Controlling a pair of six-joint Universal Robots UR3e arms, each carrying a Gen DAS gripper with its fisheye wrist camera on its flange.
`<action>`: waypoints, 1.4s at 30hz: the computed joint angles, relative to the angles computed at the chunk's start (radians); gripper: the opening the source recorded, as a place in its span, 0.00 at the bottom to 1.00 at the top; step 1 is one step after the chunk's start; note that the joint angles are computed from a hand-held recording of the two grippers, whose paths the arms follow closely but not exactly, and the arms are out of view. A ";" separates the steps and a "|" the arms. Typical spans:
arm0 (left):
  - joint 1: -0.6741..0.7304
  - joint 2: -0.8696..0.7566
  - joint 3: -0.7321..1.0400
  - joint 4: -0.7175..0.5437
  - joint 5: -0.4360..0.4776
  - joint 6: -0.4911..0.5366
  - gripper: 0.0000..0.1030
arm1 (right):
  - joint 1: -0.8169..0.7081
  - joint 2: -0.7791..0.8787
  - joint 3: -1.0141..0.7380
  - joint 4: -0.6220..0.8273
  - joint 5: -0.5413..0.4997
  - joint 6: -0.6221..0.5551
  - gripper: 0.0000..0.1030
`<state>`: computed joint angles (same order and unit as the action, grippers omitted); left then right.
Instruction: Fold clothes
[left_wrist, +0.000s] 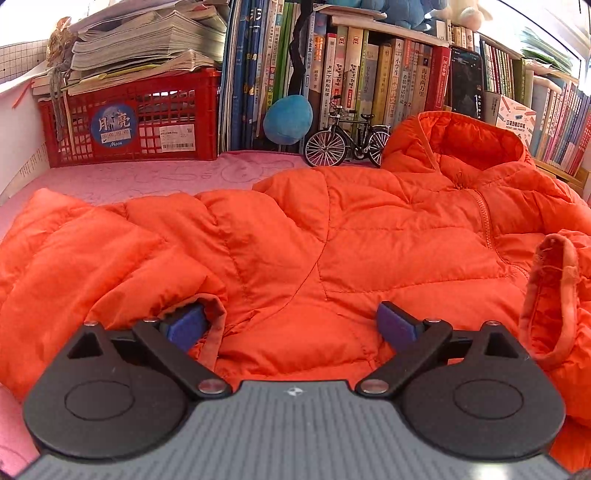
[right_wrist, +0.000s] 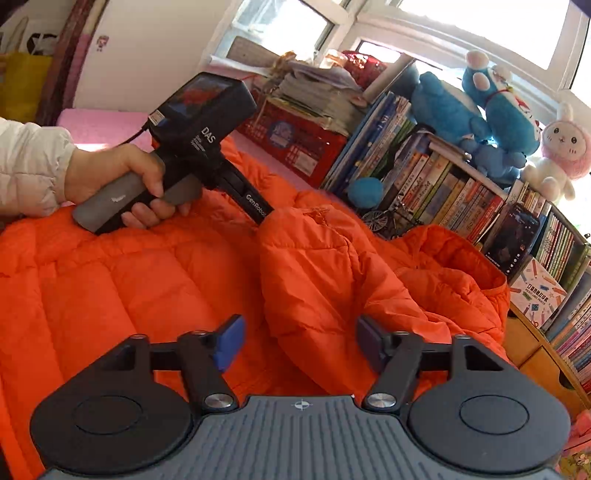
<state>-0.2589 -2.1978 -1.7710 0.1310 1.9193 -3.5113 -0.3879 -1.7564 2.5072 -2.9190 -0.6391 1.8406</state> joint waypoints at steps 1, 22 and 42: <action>0.001 0.000 -0.001 0.003 -0.002 -0.001 0.96 | -0.034 -0.068 -0.014 0.126 0.045 -0.042 0.87; 0.011 0.006 -0.024 0.034 -0.024 -0.014 0.98 | -0.008 -0.072 -0.123 0.339 -0.129 -0.021 0.90; 0.016 0.009 -0.032 0.042 -0.036 -0.012 1.00 | -0.609 -0.732 -0.336 1.815 0.048 -0.728 0.95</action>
